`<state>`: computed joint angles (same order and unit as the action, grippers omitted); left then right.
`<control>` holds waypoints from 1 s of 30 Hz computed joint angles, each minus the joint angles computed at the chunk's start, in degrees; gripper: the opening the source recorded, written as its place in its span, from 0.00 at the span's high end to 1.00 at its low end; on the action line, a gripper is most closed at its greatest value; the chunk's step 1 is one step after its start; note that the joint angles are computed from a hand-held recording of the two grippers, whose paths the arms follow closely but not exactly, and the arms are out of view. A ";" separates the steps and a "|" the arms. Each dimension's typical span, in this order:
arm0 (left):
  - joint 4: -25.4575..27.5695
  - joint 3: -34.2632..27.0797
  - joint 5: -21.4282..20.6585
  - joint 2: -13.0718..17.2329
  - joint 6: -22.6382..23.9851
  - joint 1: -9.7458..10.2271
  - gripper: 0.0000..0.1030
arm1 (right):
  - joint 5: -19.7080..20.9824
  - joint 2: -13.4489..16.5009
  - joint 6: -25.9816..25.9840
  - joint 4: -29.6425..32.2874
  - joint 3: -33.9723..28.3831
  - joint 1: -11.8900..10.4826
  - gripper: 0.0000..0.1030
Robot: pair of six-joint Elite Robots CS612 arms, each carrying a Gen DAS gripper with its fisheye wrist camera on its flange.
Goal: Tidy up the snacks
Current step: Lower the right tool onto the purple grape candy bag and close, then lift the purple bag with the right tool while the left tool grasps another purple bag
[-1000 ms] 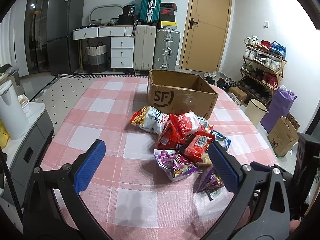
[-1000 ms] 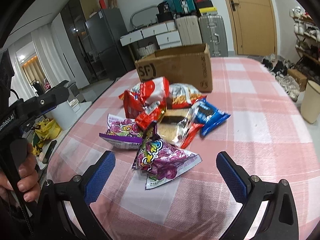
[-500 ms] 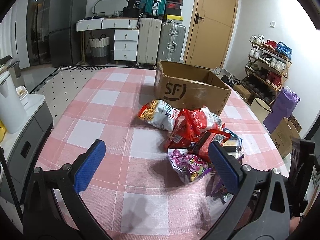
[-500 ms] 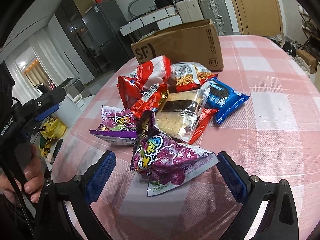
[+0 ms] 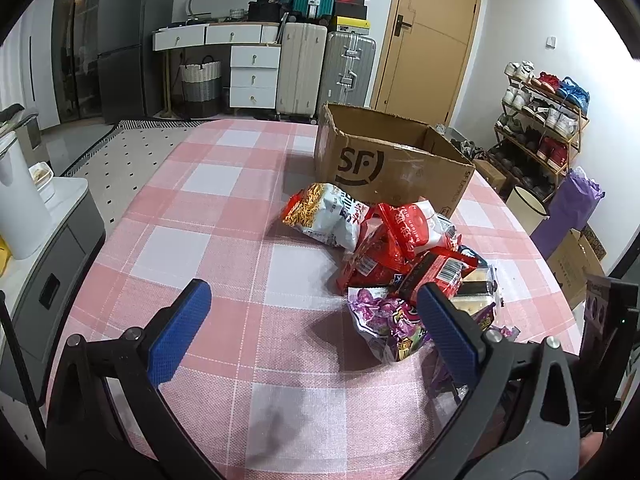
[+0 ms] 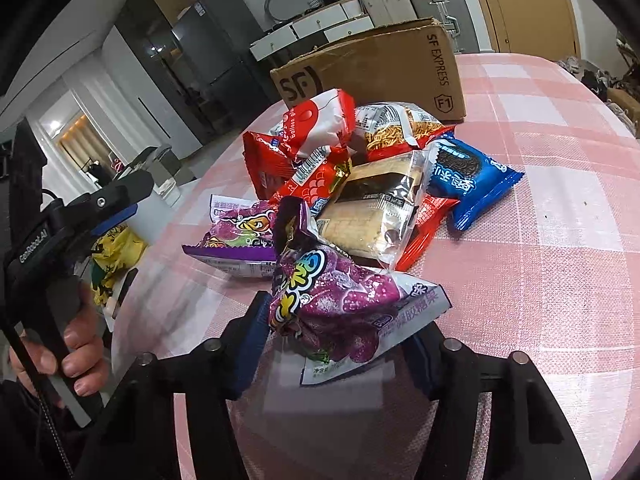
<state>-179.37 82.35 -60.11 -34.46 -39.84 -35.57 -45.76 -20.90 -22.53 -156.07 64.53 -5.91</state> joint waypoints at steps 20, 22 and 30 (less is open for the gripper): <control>5.42 -2.92 -10.28 1.81 -1.76 1.45 0.01 | 6.56 -1.54 0.90 -6.83 4.37 -1.76 0.47; 6.38 -3.93 -12.12 2.46 -1.89 1.71 0.01 | 7.43 -1.57 1.10 -7.20 4.70 -2.12 0.47; 11.25 -9.68 -16.06 5.72 -1.99 2.61 0.01 | 8.65 -1.83 1.98 -9.45 5.88 -3.14 0.47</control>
<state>-168.12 72.68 -76.17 -28.74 -41.83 -32.97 -37.11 -22.73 -20.55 -165.53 70.40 -9.05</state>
